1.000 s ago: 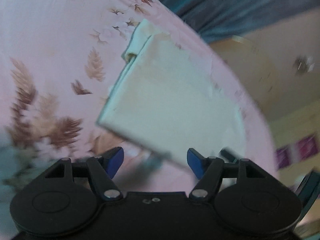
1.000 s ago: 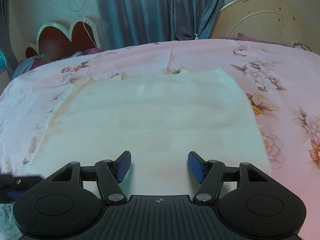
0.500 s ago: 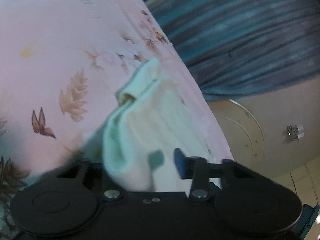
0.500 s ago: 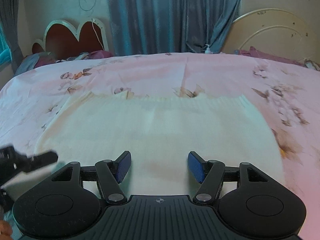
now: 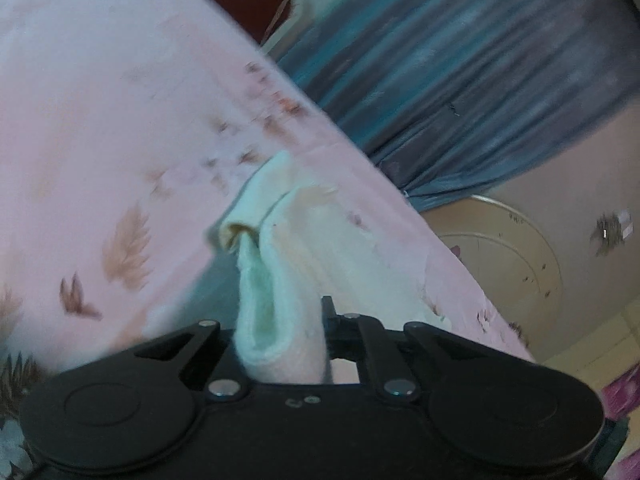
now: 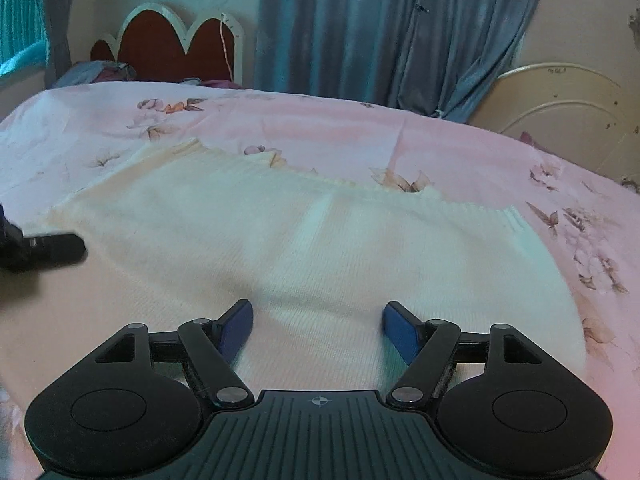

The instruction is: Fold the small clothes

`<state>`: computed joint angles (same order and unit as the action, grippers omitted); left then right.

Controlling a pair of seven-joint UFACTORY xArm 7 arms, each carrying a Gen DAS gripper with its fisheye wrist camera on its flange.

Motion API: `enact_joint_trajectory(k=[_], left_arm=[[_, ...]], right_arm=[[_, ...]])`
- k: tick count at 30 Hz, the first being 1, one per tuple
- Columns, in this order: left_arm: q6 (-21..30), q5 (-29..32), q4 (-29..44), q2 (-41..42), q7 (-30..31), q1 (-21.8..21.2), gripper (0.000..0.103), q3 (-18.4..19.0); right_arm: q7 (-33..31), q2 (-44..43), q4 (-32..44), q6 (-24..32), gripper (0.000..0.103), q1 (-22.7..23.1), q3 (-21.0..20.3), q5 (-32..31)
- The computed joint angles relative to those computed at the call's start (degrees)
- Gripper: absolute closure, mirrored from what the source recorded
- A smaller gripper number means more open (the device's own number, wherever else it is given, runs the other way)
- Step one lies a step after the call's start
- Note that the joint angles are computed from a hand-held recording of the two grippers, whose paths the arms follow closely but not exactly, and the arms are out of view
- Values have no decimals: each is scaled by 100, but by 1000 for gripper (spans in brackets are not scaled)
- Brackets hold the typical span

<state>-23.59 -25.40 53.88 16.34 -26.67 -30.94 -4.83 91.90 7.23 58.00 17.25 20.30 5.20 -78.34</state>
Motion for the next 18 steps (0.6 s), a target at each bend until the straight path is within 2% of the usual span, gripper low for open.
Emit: enact_joint_trajectory(k=[2,5,7,9,11,15,18], left_arm=[[98,-557,183,-25,811,-650,96,473],[305,-1329,636,20,2130,-1517,96,1078],[545,-1536,996,109,2805,-1886,96,1314],[773,-1364,1321,236,3113,-2095,96,1424],[985,-942,1535,337,3138,-2101,96,1318],[1640,-342,2138,788,3054,-2321,96,1330],[1916,25,2178,952,2985,-2456,96,1277]], right_arm=[[194,-81,-73,-324,31,-90,-65,-107],[1297,-365,-275,-995,32,-346,-198,-725],[2023,-683,-488,-1214,32,-561,-206,-1194],[2387,-1032,-758,-1386,32,-812,-220,-1457],[2569,-1395,-1084,-1558,32,-1054,-278,-1541],[1997,-2164,-1887,-1675,32,-1512,-407,-911],[1760,-2603,-2347,-1829,31,-1830,-479,-629]])
